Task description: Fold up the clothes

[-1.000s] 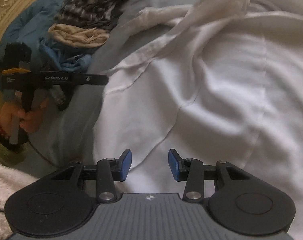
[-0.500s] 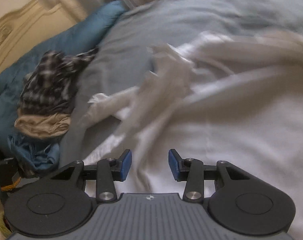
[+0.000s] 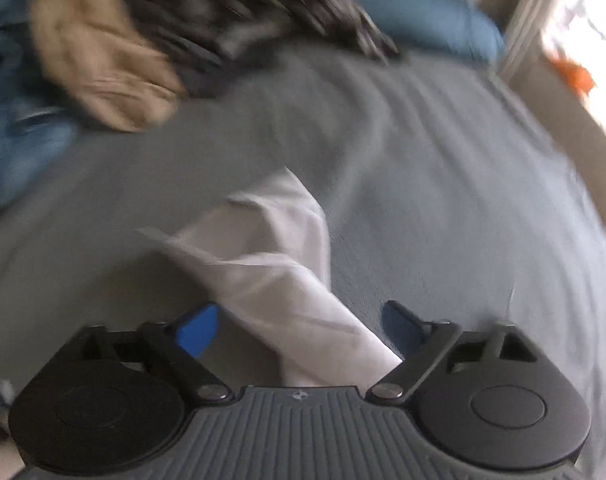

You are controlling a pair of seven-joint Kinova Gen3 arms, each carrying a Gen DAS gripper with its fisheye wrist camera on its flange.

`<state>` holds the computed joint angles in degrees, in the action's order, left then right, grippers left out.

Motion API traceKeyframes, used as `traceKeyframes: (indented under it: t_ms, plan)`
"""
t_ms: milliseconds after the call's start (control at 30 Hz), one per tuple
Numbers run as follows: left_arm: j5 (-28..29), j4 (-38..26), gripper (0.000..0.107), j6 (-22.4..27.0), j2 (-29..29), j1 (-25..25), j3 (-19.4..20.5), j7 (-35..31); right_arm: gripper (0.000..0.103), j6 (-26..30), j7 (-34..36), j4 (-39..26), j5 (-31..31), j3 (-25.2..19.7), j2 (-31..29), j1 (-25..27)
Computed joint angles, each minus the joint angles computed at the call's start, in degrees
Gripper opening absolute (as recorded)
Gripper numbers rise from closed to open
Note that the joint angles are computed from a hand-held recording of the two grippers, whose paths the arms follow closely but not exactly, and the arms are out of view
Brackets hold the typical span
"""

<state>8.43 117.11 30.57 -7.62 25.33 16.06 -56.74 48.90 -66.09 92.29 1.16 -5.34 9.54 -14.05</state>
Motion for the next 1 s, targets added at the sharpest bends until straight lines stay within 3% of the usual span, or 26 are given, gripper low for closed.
traceKeyframes:
  t_ms: [33, 67, 133, 233, 367, 467, 567, 600, 633, 667, 733, 800, 900, 1000]
  plan:
    - [0.97, 0.38, 0.007, -0.67, 0.08, 0.84, -1.12, -1.05, 0.008, 1.67, -2.33, -2.0, -0.06, 0.17, 1.4, 0.57]
    - [2.78, 0.81, 0.011, -1.34, 0.2, 2.49, -3.29, -3.03, 0.003, 3.29, -4.08, -4.41, -1.06, -0.33, 2.83, 2.21]
    - [7.37, 1.31, 0.019, -2.14, 1.01, 6.43, -8.6, -7.69, 0.003, 3.74, -4.77, -7.54, -4.94, -1.84, 4.02, 6.46]
    - [14.33, 2.1, 0.029, -3.25, 1.39, 9.55, -13.38, -14.67, 0.003, 3.64, -3.44, -13.72, -9.79, 1.07, 5.74, 6.23]
    - [19.0, 1.73, 0.033, -2.15, 1.5, 1.5, -6.94, -20.09, 0.003, 3.68, -3.16, -23.33, -15.62, -0.15, 9.58, 8.26]
    - [20.53, 1.89, 0.033, -2.0, 1.47, -0.21, -5.74, -20.98, 0.003, 3.01, -3.75, -29.64, -18.63, -2.83, 13.01, 9.54]
    - [21.21, 2.31, 0.033, -2.3, 1.31, -0.57, -5.38, -21.05, 0.01, 6.32, -9.6, -36.44, -19.82, -1.0, 17.35, 7.14]
    - [21.2, 2.45, 0.033, -2.47, 1.24, -0.62, -5.21, -20.95, 0.026, 8.35, -11.93, -38.94, -19.31, 1.06, 18.81, 5.34]
    - [21.05, 2.49, 0.033, -2.53, 1.17, -0.67, -5.08, -20.83, 0.049, 9.6, -14.26, -40.38, -18.11, 2.44, 19.65, 3.99]
    - [20.95, 2.53, 0.033, -2.55, 1.07, -0.71, -5.01, -20.71, 0.055, 10.35, -15.78, -40.76, -16.33, 2.76, 19.8, 3.53]
    - [20.74, 2.5, 0.033, -2.6, 1.03, -0.71, -4.88, -20.52, 0.059, 9.24, -16.02, -38.4, -14.78, 0.64, 18.09, 5.77]
    - [20.63, 2.39, 0.033, -2.88, 1.31, -0.64, -4.71, -20.38, 0.065, 8.56, -13.54, -35.62, -16.94, -0.47, 15.84, 9.15]
    - [20.19, 2.08, 0.033, -3.32, 1.85, -0.49, -4.29, -19.79, 0.075, 12.73, -11.99, -33.63, -22.33, -1.44, 12.86, 16.31]
    - [19.58, 1.91, 0.033, -2.64, 1.6, -0.57, -4.43, -19.78, 0.075, 19.72, -11.64, -33.23, -20.93, 1.52, 11.0, 18.7]
